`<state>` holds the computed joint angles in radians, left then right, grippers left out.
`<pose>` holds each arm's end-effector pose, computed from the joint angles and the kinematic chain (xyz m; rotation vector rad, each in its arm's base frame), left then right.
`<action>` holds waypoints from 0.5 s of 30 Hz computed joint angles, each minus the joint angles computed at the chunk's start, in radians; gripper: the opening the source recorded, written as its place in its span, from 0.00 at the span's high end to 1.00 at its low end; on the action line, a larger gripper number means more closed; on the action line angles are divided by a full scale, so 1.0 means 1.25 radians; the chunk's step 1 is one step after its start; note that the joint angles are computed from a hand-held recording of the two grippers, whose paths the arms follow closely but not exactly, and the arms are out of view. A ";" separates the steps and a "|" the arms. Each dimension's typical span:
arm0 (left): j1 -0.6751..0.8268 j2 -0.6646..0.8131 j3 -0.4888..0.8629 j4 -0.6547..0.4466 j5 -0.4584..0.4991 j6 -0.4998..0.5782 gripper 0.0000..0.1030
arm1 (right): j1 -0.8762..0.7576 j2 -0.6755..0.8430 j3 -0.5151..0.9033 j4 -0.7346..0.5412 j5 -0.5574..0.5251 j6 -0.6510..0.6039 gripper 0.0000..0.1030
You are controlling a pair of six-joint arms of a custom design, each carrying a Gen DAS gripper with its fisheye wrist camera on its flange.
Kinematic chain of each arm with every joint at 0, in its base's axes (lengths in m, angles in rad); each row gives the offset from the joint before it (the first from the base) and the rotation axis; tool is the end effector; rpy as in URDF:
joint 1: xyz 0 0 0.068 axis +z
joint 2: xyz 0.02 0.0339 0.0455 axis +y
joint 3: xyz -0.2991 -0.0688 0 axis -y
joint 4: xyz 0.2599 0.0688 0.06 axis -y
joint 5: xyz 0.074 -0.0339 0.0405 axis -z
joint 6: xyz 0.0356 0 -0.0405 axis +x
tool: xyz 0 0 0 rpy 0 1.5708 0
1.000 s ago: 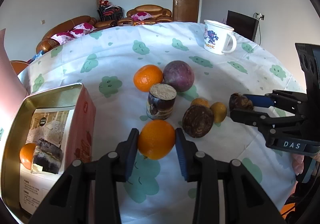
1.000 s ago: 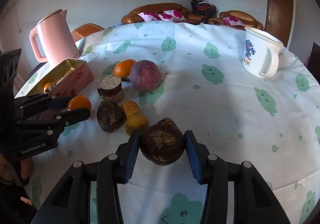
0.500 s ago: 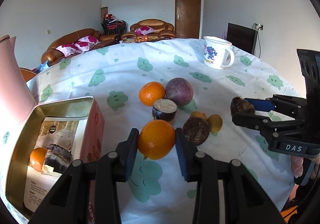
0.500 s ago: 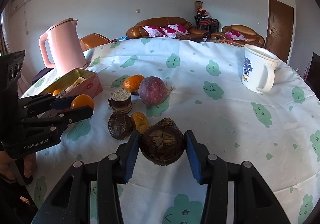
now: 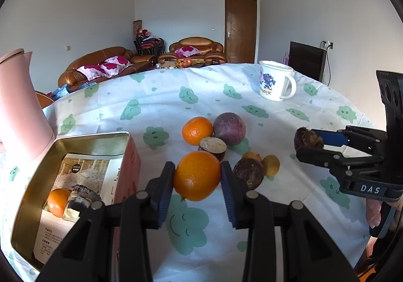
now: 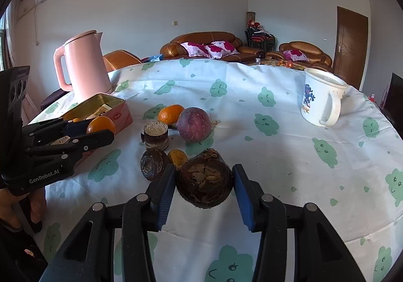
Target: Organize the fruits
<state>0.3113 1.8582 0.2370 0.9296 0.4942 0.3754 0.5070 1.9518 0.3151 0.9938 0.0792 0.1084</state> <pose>0.2267 0.0552 0.0706 0.3249 2.1475 -0.1708 0.2301 0.1246 0.0622 -0.3969 2.1874 0.2529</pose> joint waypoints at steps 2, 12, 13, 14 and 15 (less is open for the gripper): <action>0.003 0.000 -0.005 0.013 0.001 -0.007 0.63 | 0.003 0.001 -0.006 0.015 0.005 -0.001 0.54; 0.024 0.004 -0.020 0.058 0.015 -0.030 0.63 | 0.012 0.002 -0.032 0.070 0.019 -0.007 0.54; 0.024 0.005 -0.022 0.064 0.014 -0.031 0.63 | 0.014 0.002 -0.034 0.077 0.022 -0.008 0.54; 0.025 0.005 -0.024 0.069 0.014 -0.032 0.63 | 0.016 0.003 -0.038 0.086 0.025 -0.009 0.54; 0.026 0.006 -0.027 0.076 0.013 -0.033 0.63 | 0.019 0.004 -0.041 0.093 0.028 -0.010 0.54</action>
<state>0.3435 1.8652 0.2033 1.0246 0.5109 0.3340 0.5307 1.9574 0.2641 1.1107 0.1139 0.0953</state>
